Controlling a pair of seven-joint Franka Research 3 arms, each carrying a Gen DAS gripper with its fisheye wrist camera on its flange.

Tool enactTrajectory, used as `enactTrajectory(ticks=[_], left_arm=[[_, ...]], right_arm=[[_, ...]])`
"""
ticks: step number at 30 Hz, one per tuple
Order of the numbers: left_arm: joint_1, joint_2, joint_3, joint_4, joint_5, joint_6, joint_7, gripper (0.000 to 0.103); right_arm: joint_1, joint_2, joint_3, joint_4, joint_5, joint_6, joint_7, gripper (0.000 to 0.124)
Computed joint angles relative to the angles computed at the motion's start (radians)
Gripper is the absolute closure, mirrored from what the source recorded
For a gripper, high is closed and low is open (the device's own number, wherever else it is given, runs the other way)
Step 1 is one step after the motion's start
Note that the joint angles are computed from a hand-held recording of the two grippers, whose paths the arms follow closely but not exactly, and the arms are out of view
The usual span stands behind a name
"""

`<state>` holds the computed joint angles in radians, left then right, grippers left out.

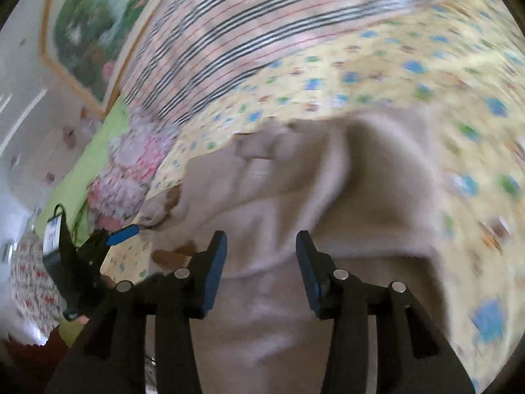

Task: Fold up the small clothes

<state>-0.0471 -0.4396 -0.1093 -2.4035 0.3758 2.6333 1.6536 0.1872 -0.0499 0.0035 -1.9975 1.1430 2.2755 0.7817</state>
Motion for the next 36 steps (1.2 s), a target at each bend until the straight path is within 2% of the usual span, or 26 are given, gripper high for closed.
enactTrajectory(ticks=[3, 5, 7, 9, 12, 14, 16, 19, 21, 26, 32, 34, 35, 36], left_arm=[[0.058, 0.051, -0.067, 0.004, 0.15, -0.007, -0.036, 0.004], [0.053, 0.089, -0.057, 0.025, 0.155, -0.023, -0.042, 0.004], [0.006, 0.102, -0.012, 0.039, 0.052, -0.038, 0.013, 0.025], [-0.064, 0.121, 0.06, 0.085, -0.145, -0.111, 0.14, 0.086], [-0.096, 0.115, 0.1, 0.117, -0.344, -0.162, 0.226, 0.098], [-0.127, 0.091, 0.151, 0.142, -0.523, -0.204, 0.315, 0.099], [-0.145, 0.058, 0.205, 0.17, -0.702, -0.241, 0.384, 0.099], [-0.127, 0.052, 0.273, 0.229, -0.888, -0.321, 0.404, 0.099], [-0.101, 0.089, 0.326, 0.271, -0.998, -0.405, 0.391, 0.099], [-0.011, 0.207, 0.35, 0.304, -1.127, -0.501, 0.284, 0.099], [0.072, 0.231, 0.305, 0.281, -1.195, -0.506, 0.255, 0.098], [0.103, 0.217, 0.267, 0.276, -1.13, -0.498, 0.216, 0.093], [0.116, 0.221, 0.25, 0.283, -1.106, -0.512, 0.201, 0.079], [0.129, 0.225, 0.241, 0.294, -1.1, -0.538, 0.2, 0.059]], right_arm=[[-0.019, -0.029, -0.019, -0.058, 0.023, 0.018, 0.013, 0.078], [-0.024, -0.035, -0.023, -0.072, 0.011, 0.045, 0.024, 0.078], [-0.026, -0.036, -0.023, -0.077, -0.003, 0.079, 0.031, 0.078], [-0.025, -0.032, -0.017, -0.073, -0.044, 0.138, 0.062, 0.078], [-0.018, -0.008, 0.002, -0.053, -0.184, 0.25, 0.163, 0.069], [-0.014, 0.025, 0.008, -0.024, -0.258, 0.286, 0.231, 0.066], [-0.013, 0.065, 0.01, 0.018, -0.295, 0.285, 0.275, 0.066], [-0.018, 0.106, 0.015, 0.068, -0.331, 0.282, 0.321, 0.066], [-0.02, 0.128, 0.021, 0.093, -0.351, 0.289, 0.344, 0.065], [-0.018, 0.175, 0.034, 0.141, -0.416, 0.284, 0.413, 0.06], [-0.027, 0.214, 0.045, 0.182, -0.445, 0.256, 0.452, 0.059], [-0.032, 0.219, 0.049, 0.19, -0.435, 0.25, 0.45, 0.059], [-0.034, 0.221, 0.05, 0.192, -0.431, 0.249, 0.45, 0.058], [-0.035, 0.223, 0.051, 0.192, -0.428, 0.25, 0.449, 0.058]])
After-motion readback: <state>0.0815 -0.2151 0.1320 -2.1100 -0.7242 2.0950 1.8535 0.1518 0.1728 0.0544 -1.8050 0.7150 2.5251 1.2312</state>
